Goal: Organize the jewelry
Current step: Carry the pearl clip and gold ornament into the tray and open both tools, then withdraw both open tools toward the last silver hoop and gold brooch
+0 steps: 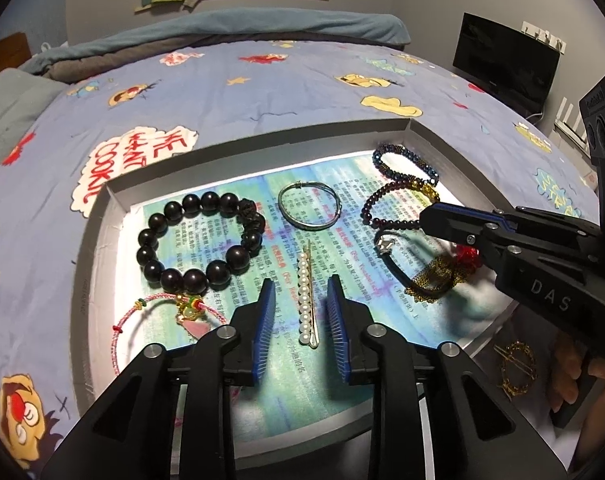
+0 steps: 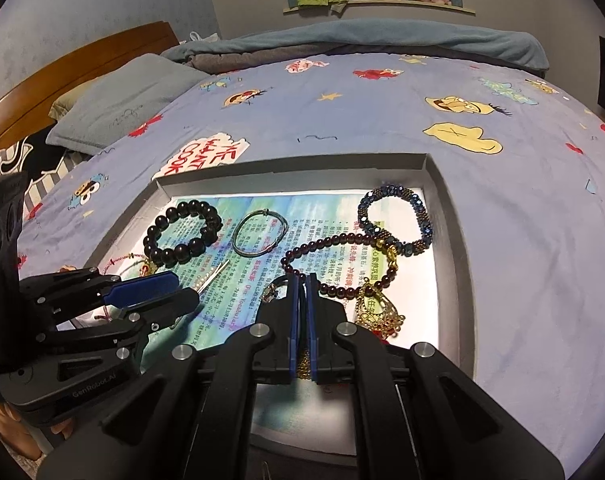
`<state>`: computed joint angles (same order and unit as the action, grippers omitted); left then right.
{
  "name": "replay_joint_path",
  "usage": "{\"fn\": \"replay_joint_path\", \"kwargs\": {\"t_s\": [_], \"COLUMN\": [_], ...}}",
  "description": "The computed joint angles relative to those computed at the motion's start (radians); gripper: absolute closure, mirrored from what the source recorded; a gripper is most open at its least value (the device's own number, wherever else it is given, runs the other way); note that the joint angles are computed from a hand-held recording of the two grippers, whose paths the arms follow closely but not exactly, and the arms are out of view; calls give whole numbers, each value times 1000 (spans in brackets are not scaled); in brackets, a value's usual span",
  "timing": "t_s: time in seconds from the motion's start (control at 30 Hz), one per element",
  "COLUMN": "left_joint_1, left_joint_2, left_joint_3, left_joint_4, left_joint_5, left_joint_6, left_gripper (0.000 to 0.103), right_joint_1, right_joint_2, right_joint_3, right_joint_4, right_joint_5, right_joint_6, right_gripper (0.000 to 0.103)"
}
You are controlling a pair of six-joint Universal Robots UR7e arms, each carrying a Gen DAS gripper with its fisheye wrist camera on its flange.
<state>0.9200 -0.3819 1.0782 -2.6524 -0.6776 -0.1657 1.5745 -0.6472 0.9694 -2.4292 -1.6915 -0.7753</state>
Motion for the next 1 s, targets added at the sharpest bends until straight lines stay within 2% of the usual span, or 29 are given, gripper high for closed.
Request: {"fn": "replay_joint_path", "kwargs": {"t_s": [0.1, 0.2, 0.27, 0.33, 0.5, 0.6, 0.67, 0.77, 1.0], "left_joint_1": [-4, -13, -22, -29, -49, -61, -69, -82, -110], "left_joint_2": [-4, -7, -7, -9, -9, -14, -15, -17, -42], "left_joint_3": [14, 29, 42, 53, 75, 91, 101, 118, 181], "left_joint_4": [-30, -70, -114, -137, -201, -221, -248, -292, -331], "left_joint_5": [9, 31, 56, 71, 126, 155, 178, 205, 231], "left_joint_6": [11, 34, 60, 71, 100, 104, 115, 126, 105], "left_gripper": [70, 64, 51, 47, 30, 25, 18, 13, 12], "right_joint_1": [-3, -5, -6, -7, -12, -21, -26, -32, -39], "right_joint_2": [-8, -21, -29, -41, -82, -118, -134, -160, -206], "right_joint_3": [6, 17, 27, 42, 95, 140, 157, 188, 258], "right_joint_4": [-9, -19, -30, -42, -98, -145, -164, -192, -250], "right_joint_5": [16, 32, 37, 47, 76, 112, 127, 141, 129], "right_joint_6": [11, 20, 21, 23, 27, 31, 37, 45, 43], "right_gripper": [70, 66, 58, 54, 23, 12, 9, 6, 6]}}
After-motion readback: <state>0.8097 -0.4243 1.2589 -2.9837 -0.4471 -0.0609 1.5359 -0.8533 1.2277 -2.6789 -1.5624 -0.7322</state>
